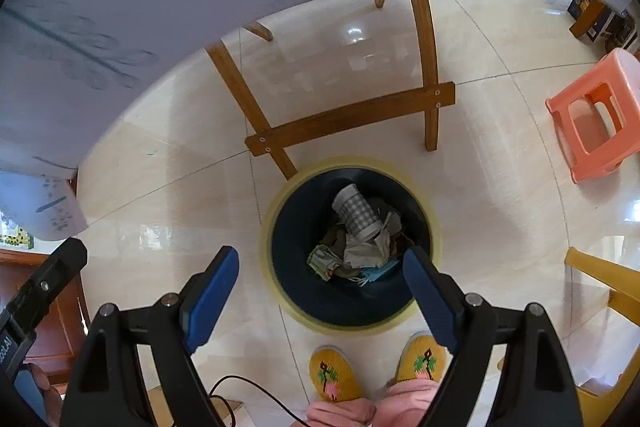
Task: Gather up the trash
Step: 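Raise both open tools back toward the trash on the table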
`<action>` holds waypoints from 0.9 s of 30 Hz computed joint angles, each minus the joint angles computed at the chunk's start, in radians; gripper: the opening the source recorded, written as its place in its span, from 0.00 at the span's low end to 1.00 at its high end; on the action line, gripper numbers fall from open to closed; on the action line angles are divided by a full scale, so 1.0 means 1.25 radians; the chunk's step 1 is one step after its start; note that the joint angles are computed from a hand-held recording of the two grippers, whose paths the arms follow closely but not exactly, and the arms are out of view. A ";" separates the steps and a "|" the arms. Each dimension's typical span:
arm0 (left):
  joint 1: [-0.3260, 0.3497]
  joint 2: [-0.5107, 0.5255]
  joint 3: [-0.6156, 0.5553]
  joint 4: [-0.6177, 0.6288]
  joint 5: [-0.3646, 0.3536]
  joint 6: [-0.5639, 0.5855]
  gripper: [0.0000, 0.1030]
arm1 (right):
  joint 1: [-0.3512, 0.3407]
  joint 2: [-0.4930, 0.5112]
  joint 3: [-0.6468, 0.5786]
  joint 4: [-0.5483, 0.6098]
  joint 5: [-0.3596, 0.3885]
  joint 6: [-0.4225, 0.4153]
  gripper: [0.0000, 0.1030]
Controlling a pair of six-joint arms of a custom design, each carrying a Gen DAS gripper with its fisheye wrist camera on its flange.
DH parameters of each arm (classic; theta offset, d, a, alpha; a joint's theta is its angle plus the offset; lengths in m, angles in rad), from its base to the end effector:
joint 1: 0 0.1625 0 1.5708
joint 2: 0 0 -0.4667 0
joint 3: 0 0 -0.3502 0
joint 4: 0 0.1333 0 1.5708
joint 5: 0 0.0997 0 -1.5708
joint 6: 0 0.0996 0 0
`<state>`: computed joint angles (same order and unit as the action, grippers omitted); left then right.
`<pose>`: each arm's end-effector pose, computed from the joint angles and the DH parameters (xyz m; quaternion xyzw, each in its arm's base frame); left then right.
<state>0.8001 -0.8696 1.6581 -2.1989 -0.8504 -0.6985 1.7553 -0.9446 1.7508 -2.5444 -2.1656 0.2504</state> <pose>-0.2992 -0.5938 0.1809 0.0619 0.9312 -0.1799 0.3110 0.1914 -0.6031 0.2232 -0.0559 -0.9514 0.1410 0.2679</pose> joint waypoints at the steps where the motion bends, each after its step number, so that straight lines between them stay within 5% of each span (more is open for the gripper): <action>1: -0.005 -0.004 -0.006 0.011 -0.001 -0.004 0.59 | 0.010 -0.008 -0.007 0.022 0.004 0.011 0.82; 17: -0.135 -0.083 -0.246 0.375 -0.038 -0.078 0.68 | 0.202 -0.094 -0.189 0.391 0.007 0.123 0.83; 27: -0.199 -0.101 -0.416 0.550 -0.059 -0.083 0.71 | 0.306 -0.102 -0.322 0.505 -0.022 0.151 0.83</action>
<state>0.5509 -0.9954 1.1381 -1.5118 -0.9237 -0.8028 2.1372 -1.0726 1.3481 -1.9135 -2.1931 0.4390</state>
